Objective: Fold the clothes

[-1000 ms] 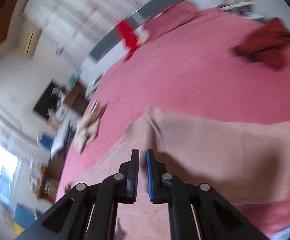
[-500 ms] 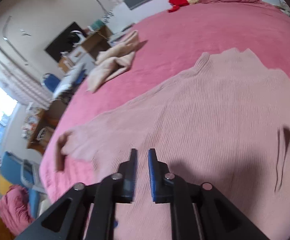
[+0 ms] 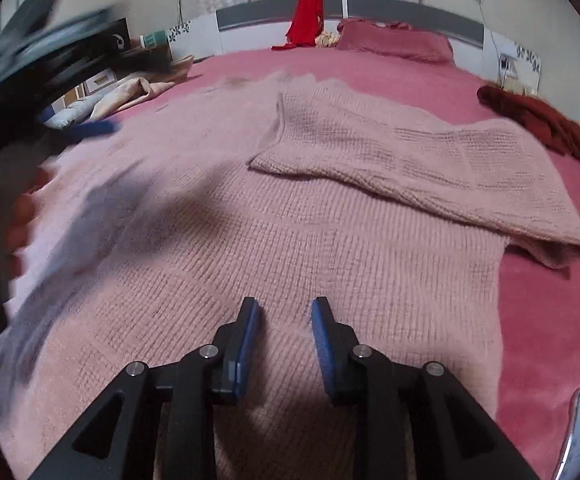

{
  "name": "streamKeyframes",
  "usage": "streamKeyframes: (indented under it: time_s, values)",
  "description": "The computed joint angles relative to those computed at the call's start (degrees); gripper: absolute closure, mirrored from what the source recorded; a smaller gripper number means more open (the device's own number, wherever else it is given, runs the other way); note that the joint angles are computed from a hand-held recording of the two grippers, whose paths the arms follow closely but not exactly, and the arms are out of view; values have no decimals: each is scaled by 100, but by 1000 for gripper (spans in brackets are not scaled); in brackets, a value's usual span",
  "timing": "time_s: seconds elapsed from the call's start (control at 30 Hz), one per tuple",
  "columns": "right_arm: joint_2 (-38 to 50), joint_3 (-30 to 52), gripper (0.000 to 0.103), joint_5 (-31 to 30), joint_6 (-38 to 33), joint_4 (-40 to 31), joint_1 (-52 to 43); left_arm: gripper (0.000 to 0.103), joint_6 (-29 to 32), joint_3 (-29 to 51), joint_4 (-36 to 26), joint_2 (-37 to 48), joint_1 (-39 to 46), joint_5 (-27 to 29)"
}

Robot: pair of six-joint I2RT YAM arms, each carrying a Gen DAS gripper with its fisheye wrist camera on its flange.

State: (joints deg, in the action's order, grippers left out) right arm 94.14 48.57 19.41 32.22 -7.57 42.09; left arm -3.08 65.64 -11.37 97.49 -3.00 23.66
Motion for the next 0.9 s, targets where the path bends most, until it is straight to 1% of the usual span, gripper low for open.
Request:
streamKeyframes:
  time_s: [0.07, 0.13, 0.17, 0.2, 0.23, 0.27, 0.3, 0.33, 0.4, 0.43, 0.47, 0.5, 0.53, 0.57, 0.6, 0.63, 0.7, 0.73, 0.77, 0.83, 0.9]
  values:
    - [-58, -83, 75, -78, -1, 100, -50, 0, 196, 510, -188, 403, -560, -540]
    - [-168, -168, 75, -202, -9, 153, -121, 0, 430, 969, -476, 812, -936, -1035]
    - [-242, -237, 75, -291, 11, 229, -172, 0, 452, 1149, -583, 988, -1076, -1283]
    - [-322, -287, 75, -446, 48, 279, -253, 0, 439, 1319, -710, 1163, -1152, -1382]
    - [-416, -345, 75, -581, 81, 333, -327, 0, 400, 1423, -781, 1286, -1182, -1415]
    - [-577, -451, 75, -613, 95, 415, -364, 0, 352, 1501, -827, 1388, -1202, -1443]
    - [-792, -584, 75, -542, 107, 518, -387, 0, 258, 1516, -809, 1435, -1181, -1341]
    - [-1049, -689, 75, -345, 117, 548, -419, 0, 147, 1504, -764, 1462, -1146, -1193]
    - [-1262, -580, 75, 111, 131, 228, -540, 0, 36, 1427, -587, 1465, -1150, -1084]
    - [-1261, -458, 75, 216, 126, 39, -675, 3, 50, 1468, -609, 1506, -1181, -1072]
    - [-1240, -327, 75, 278, 131, -148, -834, 19, 97, 1502, -657, 1537, -1202, -1060]
    - [-1182, -199, 75, 179, 176, -324, -1057, 32, 170, 1553, -728, 1580, -1229, -1033]
    - [-1169, -171, 75, 53, 267, -389, -1200, 56, 223, 1584, -763, 1604, -1256, -1004]
    - [-1144, -175, 75, -218, 380, -352, -1450, 63, 265, 1600, -780, 1616, -1283, -976]
    - [-1201, -325, 75, -503, 490, -115, -1654, 65, 237, 1671, -821, 1669, -1274, -827]
    - [-1248, -467, 75, -793, 607, 119, -1862, 70, 183, 1759, -867, 1735, -1255, -633]
    - [-1427, -830, 75, -1217, 877, 531, -2117, 83, 3, 1824, -923, 1757, -1125, -302]
    - [-1541, -1032, 75, -1380, 1010, 717, -2189, 92, -94, 1849, -947, 1762, -1054, -141]
    - [-1615, -1203, 75, -1550, 1102, 893, -2241, 95, -220, 1869, -937, 1746, -942, 90]
    - [-1735, -1519, 75, -1863, 1285, 1228, -2341, 96, -414, 1914, -903, 1686, -713, 571]
    - [-1691, -1635, 75, -1897, 1428, 1335, -2331, 97, -365, 1954, -913, 1580, -554, 905]
